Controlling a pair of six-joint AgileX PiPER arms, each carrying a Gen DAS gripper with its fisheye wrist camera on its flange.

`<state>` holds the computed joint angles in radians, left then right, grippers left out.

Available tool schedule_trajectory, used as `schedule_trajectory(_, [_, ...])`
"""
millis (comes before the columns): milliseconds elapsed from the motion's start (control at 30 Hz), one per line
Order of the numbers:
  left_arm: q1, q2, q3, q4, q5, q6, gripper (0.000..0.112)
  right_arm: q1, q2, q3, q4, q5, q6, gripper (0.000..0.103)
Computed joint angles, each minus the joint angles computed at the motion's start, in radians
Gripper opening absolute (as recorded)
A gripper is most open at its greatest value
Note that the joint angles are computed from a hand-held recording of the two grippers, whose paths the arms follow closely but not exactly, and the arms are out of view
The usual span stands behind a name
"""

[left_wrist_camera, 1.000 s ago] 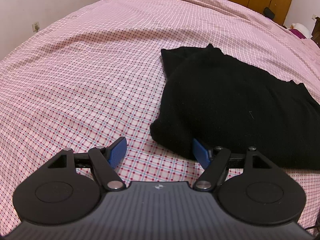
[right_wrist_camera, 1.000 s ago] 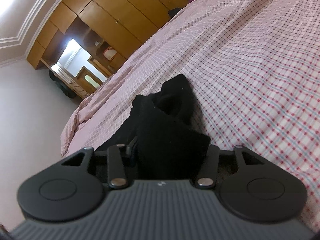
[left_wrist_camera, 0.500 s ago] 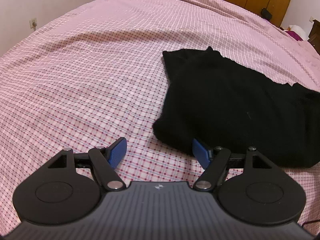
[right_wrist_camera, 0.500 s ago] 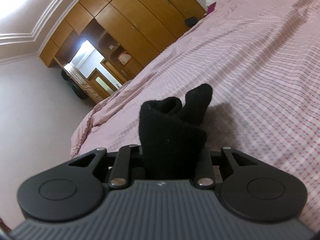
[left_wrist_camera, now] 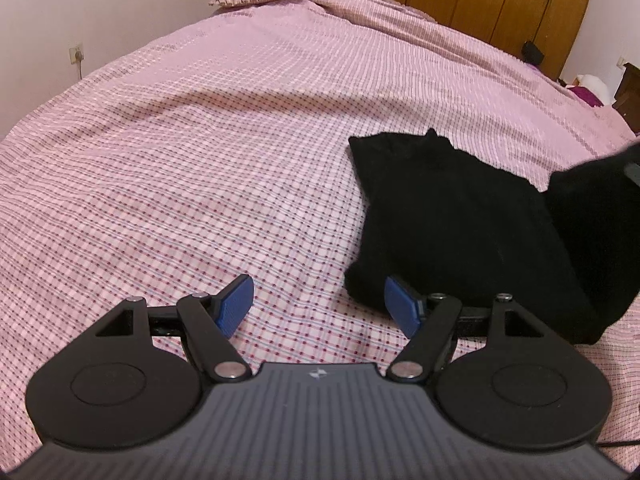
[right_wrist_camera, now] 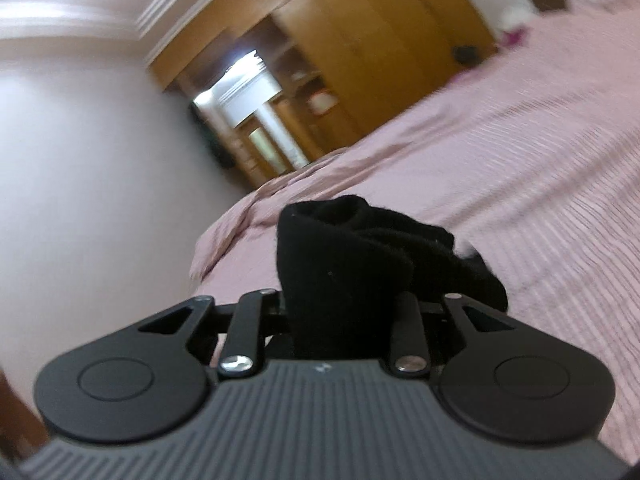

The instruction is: Fold small clothes

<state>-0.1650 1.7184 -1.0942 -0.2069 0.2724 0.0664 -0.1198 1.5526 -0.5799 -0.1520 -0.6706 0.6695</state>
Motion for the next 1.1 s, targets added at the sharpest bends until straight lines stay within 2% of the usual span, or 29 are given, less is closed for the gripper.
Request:
schedule_trajectory(167, [0.035, -0.038, 0.036, -0.091, -0.019, 0.102, 0.077, 0.165, 0.061, -0.088, 0.131, 0.08, -0.272, 0.029])
schedule_trajectory(300, [0.061, -0.057, 0.054, -0.149, -0.03, 0.171, 0.077, 0.272, 0.158, -0.162, 0.269, 0.117, -0.492, 0.029])
schedule_trajectory(433, [0.084, -0.062, 0.064, -0.22, -0.034, 0.251, 0.077, 0.313, 0.228, -0.217, 0.317, 0.162, -0.555, 0.029])
schedule_trajectory(567, [0.098, -0.052, 0.063, -0.28, -0.029, 0.305, 0.077, 0.323, 0.255, -0.267, 0.303, 0.274, -0.61, 0.031])
schedule_trajectory(700, [0.105, -0.052, 0.069, -0.359, -0.026, 0.377, 0.077, 0.336, 0.221, -0.25, 0.314, 0.309, -0.655, 0.035])
schedule_trajectory(800, [0.104, -0.058, 0.07, -0.41, -0.021, 0.422, 0.077, 0.361, 0.178, -0.224, 0.363, 0.33, -0.729, 0.044])
schedule_trajectory(933, [0.089, -0.072, 0.065, -0.46, -0.021, 0.48, 0.077, 0.366, 0.097, -0.141, 0.211, 0.324, -0.609, 0.053])
schedule_trajectory(1100, [0.052, -0.086, 0.047, -0.52, -0.016, 0.554, 0.077, 0.319, -0.049, 0.002, -0.09, 0.274, -0.293, 0.052])
